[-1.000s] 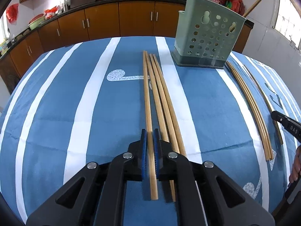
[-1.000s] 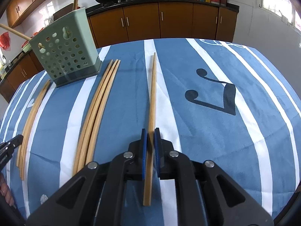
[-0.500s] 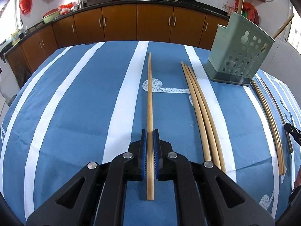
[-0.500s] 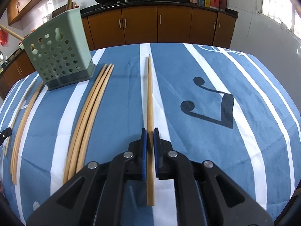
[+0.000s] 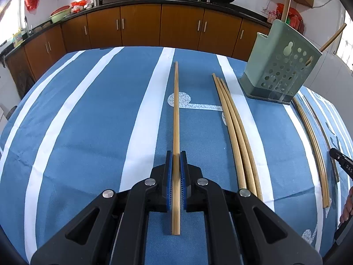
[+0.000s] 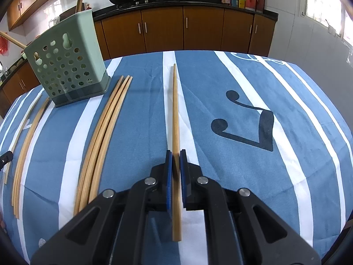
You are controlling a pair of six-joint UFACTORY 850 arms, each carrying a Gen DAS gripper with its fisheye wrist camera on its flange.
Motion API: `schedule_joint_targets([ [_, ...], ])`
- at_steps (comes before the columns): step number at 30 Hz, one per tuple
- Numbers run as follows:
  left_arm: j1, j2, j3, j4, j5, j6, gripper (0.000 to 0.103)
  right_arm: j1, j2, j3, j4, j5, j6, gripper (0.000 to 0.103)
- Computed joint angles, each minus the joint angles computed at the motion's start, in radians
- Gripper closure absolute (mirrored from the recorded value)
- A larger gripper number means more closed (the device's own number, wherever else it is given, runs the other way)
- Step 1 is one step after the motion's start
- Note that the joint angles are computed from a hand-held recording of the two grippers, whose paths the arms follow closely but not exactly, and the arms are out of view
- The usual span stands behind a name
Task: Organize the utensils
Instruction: 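Grasp another chopstick with the right tool while the left tool grasps one too, then lift both chopsticks upright and carry them over the green holder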
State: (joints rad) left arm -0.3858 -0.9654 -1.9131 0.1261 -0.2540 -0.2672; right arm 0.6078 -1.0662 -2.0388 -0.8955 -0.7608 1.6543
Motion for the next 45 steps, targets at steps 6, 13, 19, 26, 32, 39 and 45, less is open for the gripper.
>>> schedule_joint_targets([
  [6, 0.002, 0.001, 0.002, -0.025, 0.003, 0.022, 0.095, -0.003, 0.01, 0.019, -0.01, 0.023, 0.023, 0.095],
  [13, 0.003, 0.002, 0.004, -0.037, 0.005, 0.031, 0.095, -0.004, 0.015, 0.029, -0.015, 0.033, 0.034, 0.094],
  [19, 0.005, 0.001, 0.003, -0.067, 0.007, 0.056, 0.095, -0.004, 0.015, 0.028, -0.016, 0.034, 0.037, 0.094],
  [26, 0.001, 0.035, 0.06, -0.066, 0.028, 0.067, 0.095, 0.005, 0.03, 0.057, -0.025, 0.043, 0.046, 0.094],
  [32, -0.003, 0.039, 0.065, -0.024, 0.02, 0.036, 0.096, 0.004, 0.051, 0.088, -0.037, 0.063, 0.078, 0.095],
  [39, 0.009, 0.102, 0.132, -0.164, 0.079, 0.151, 0.096, 0.021, 0.144, 0.206, -0.218, 0.056, 0.276, 0.095],
  [45, 0.015, 0.164, 0.186, -0.404, 0.174, 0.376, 0.096, 0.033, 0.198, 0.252, -0.341, 0.016, 0.379, 0.095],
])
